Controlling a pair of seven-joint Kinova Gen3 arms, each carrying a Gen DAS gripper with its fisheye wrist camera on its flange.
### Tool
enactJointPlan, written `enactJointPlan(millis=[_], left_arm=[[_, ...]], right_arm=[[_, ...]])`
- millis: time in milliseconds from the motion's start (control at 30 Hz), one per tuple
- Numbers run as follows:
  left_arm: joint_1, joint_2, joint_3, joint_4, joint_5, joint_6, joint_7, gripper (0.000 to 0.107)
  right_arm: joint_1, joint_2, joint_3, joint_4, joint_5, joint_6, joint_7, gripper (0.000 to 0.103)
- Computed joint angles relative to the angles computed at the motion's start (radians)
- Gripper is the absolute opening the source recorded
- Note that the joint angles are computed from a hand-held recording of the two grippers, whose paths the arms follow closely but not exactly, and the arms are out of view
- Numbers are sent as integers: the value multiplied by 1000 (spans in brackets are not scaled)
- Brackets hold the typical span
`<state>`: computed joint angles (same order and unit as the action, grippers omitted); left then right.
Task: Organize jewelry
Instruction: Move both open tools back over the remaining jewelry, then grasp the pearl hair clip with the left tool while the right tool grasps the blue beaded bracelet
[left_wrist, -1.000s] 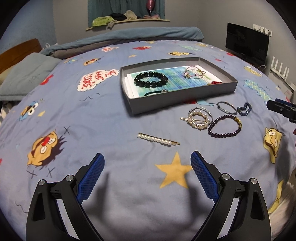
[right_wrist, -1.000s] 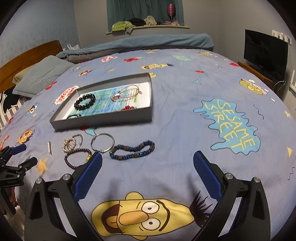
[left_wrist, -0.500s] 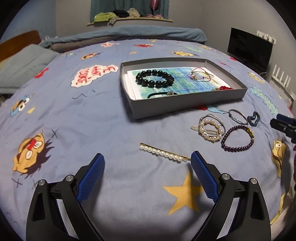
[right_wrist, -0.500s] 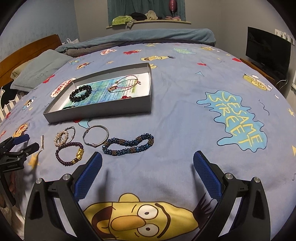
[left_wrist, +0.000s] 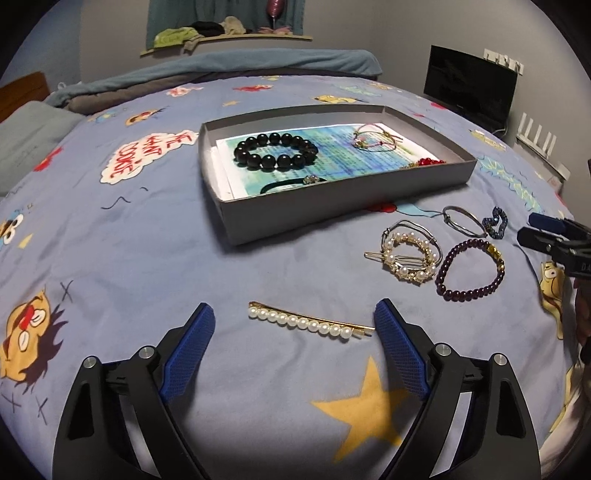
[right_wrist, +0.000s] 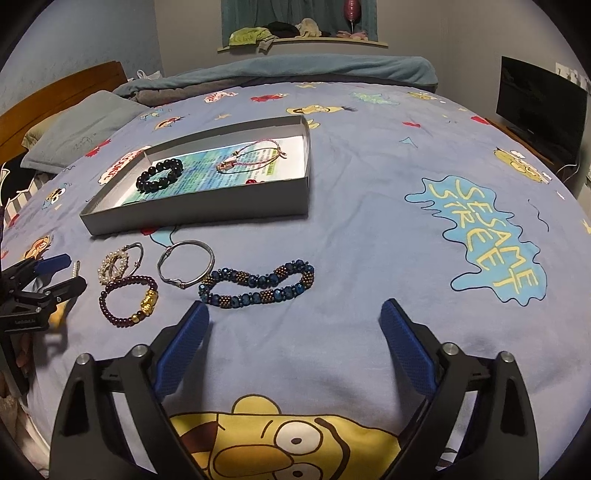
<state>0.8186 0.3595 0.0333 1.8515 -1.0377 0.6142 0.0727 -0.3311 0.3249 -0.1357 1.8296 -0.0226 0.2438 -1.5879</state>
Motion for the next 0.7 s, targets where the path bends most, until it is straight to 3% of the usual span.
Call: enactJointPlan(millis=[133, 300, 500, 700], left_arm=[[9, 8, -1, -3, -18, 0, 6, 82], [20, 13, -6, 3, -47, -5, 22, 68], [20, 15, -2, 7, -61, -4, 36, 67], [1, 15, -3, 15, -51, -38, 35, 68]], right_arm=[[8, 8, -3, -4, -11, -8, -3, 73], [41, 16, -32, -13, -43, -16, 7, 48], [35, 45, -19, -55, -50, 13, 1, 34], [55, 86, -37, -109, -72, 72, 12, 32]])
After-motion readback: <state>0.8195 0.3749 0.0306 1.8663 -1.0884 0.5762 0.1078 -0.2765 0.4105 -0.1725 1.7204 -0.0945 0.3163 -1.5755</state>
